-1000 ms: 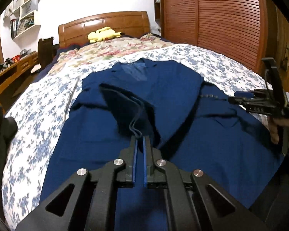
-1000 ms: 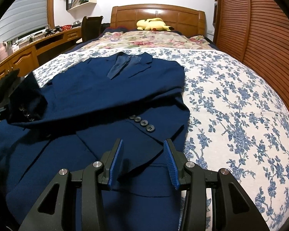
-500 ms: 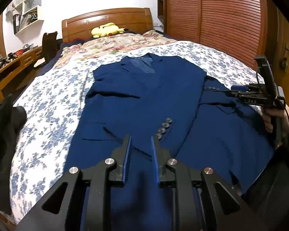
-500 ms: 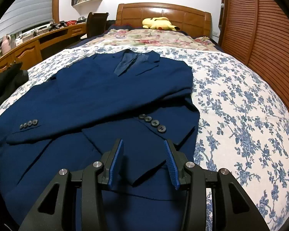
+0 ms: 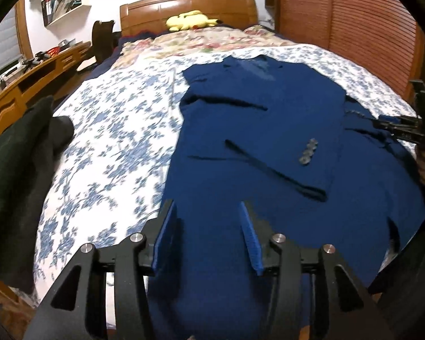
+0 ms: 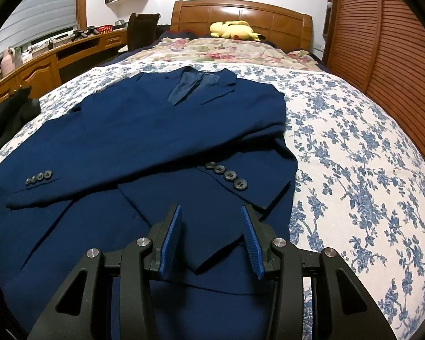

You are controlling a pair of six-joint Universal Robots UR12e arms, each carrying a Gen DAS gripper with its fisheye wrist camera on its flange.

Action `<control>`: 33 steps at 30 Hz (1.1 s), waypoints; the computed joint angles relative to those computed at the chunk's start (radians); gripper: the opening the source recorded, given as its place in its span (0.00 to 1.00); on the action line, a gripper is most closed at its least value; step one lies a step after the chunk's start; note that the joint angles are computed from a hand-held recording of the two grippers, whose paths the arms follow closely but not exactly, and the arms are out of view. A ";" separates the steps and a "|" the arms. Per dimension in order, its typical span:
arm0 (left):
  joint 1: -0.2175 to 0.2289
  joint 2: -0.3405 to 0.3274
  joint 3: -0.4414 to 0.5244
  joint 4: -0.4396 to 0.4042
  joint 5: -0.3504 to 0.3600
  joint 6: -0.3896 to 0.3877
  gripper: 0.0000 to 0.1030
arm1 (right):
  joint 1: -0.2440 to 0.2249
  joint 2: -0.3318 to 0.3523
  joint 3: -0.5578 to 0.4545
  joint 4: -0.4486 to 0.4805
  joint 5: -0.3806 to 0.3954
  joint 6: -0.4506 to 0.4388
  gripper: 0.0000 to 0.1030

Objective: Fold large clothes
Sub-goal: 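Open the left tool and move both tools to the jacket hem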

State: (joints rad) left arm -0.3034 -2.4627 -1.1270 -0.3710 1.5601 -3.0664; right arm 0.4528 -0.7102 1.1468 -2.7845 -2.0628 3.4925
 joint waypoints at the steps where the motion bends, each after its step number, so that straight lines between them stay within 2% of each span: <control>1: 0.000 0.000 0.001 -0.004 0.004 -0.002 0.46 | 0.000 0.001 -0.003 0.007 0.001 0.001 0.43; 10: 0.013 0.000 -0.009 -0.020 0.010 -0.022 0.46 | -0.001 0.007 -0.015 0.038 0.007 0.008 0.43; 14: 0.016 -0.001 -0.014 -0.015 -0.001 -0.024 0.46 | -0.010 0.001 -0.003 0.031 0.050 0.016 0.58; 19: 0.017 -0.001 -0.015 -0.011 -0.004 -0.019 0.46 | -0.017 -0.004 0.010 0.029 0.072 0.048 0.63; 25: 0.019 0.001 -0.021 -0.001 -0.014 -0.024 0.46 | 0.000 -0.008 -0.003 0.077 0.009 0.033 0.63; 33: 0.023 0.017 -0.055 0.032 -0.040 -0.029 0.46 | 0.026 -0.085 0.118 0.061 -0.018 0.044 0.63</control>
